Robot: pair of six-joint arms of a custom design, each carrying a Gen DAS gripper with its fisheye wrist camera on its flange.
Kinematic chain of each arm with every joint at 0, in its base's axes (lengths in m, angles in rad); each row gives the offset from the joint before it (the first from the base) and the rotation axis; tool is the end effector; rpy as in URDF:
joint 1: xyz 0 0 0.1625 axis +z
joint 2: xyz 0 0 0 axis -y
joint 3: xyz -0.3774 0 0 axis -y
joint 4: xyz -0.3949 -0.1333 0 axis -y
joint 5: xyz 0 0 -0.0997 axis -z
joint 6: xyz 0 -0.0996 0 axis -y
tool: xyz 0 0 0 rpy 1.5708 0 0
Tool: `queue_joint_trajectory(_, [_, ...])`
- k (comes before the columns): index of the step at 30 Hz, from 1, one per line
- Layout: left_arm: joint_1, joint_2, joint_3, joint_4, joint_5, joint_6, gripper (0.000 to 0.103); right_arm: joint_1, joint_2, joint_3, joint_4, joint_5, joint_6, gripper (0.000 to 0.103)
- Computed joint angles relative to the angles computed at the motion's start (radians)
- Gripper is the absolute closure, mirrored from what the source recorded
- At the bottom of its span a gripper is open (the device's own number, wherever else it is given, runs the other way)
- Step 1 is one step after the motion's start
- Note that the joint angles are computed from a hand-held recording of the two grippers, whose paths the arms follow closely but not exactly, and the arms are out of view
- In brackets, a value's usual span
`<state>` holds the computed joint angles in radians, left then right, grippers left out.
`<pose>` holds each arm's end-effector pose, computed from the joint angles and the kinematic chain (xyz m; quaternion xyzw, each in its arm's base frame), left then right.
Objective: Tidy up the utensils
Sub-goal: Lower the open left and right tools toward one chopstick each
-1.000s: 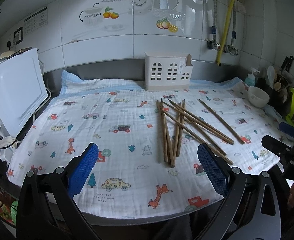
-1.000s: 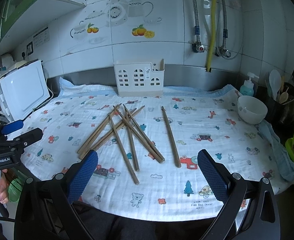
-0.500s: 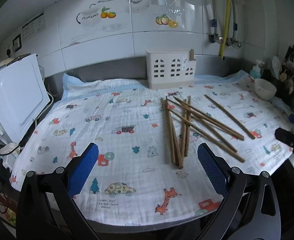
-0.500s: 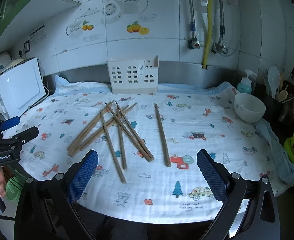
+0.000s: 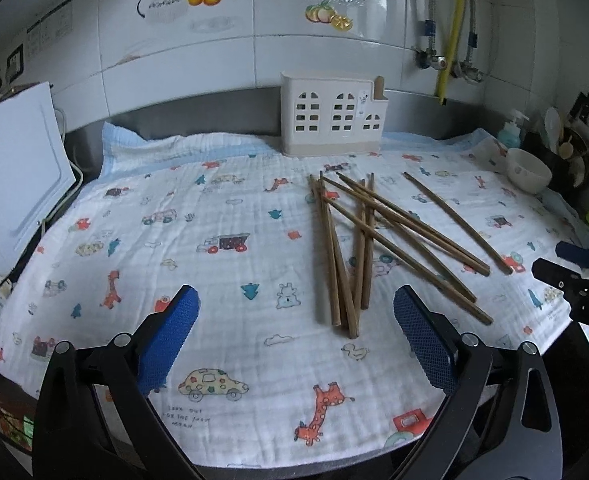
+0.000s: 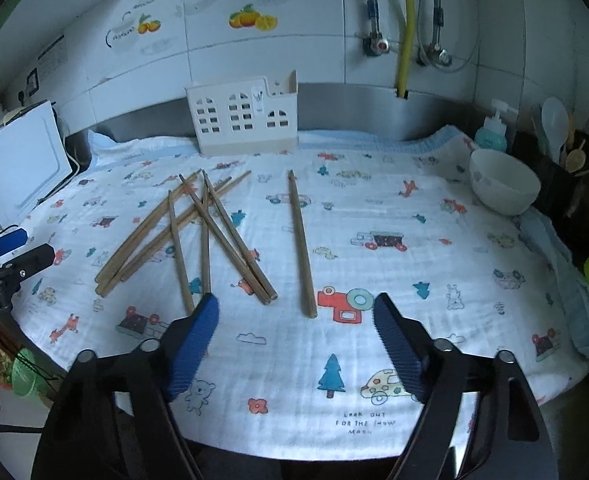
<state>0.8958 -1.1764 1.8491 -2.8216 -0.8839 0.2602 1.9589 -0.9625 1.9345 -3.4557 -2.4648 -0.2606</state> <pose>-0.2087 -0.5752 0.2548 0.3211 0.8489 -0.3291 0.2606 0.2591 -0.4867 0.1868 0.0774 -0.8279 0.4214 0.3619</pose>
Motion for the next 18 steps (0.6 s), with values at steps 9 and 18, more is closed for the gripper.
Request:
queue_joint_trajectory(9, [0.022,0.057,-0.053,0.059,-0.001,0.036,0.012,-0.034,0.007,-0.024,0.044,0.029,0.018,0.035])
queue_joint_trajectory(18, [0.050,0.084,-0.119,0.150,-0.056,-0.015,0.020,-0.058,0.004,-0.040,0.085,0.063,0.046,0.039])
